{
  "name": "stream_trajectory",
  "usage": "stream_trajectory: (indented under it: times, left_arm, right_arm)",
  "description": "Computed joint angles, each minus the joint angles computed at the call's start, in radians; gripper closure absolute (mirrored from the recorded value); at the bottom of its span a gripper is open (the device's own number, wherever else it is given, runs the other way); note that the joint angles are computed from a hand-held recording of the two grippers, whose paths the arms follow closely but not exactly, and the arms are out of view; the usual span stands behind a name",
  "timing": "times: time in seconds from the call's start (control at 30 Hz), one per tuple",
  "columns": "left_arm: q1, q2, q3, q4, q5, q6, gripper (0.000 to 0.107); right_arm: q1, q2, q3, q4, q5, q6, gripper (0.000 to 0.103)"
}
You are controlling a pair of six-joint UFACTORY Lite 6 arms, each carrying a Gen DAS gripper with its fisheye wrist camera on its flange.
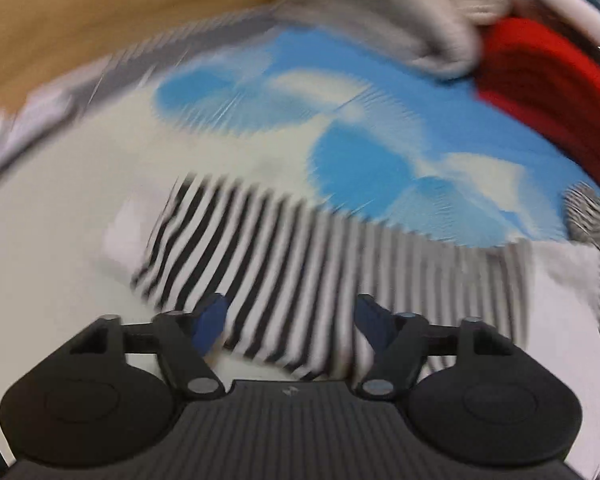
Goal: Fold small clothes
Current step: 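Move the left gripper to the striped sleeve with the white cuff, then grasp the white-cuffed sleeve with the left gripper, fold it across the body, release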
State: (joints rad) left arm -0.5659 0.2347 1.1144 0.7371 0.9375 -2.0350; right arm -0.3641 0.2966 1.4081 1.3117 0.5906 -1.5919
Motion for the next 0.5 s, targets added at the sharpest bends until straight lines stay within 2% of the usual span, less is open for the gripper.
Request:
stream_trajectory:
  times: [0.1, 0.23, 0.3, 0.43, 0.5]
  left_arm:
    - [0.095, -0.04, -0.106, -0.104, -0.112, -0.007, 0.028]
    - [0.162, -0.117, -0.233, -0.121, -0.185, -0.068, 0.028]
    - [0.195, -0.136, -0.272, -0.102, -0.222, -0.092, 0.027]
    - [0.223, -0.135, -0.28, -0.06, -0.229, -0.098, 0.026]
    - [0.224, -0.134, -0.285, -0.04, -0.227, -0.116, 0.026]
  right_arm:
    - [0.077, 0.047, 0.024, -0.006, -0.095, -0.022, 0.036]
    - [0.134, 0.053, 0.003, -0.062, -0.141, 0.064, 0.036]
    - [0.156, 0.015, -0.056, -0.047, -0.168, 0.039, 0.036]
    - [0.19, -0.005, -0.111, 0.012, -0.21, -0.041, 0.038]
    - [0.201, -0.004, -0.117, 0.004, -0.217, -0.035, 0.042]
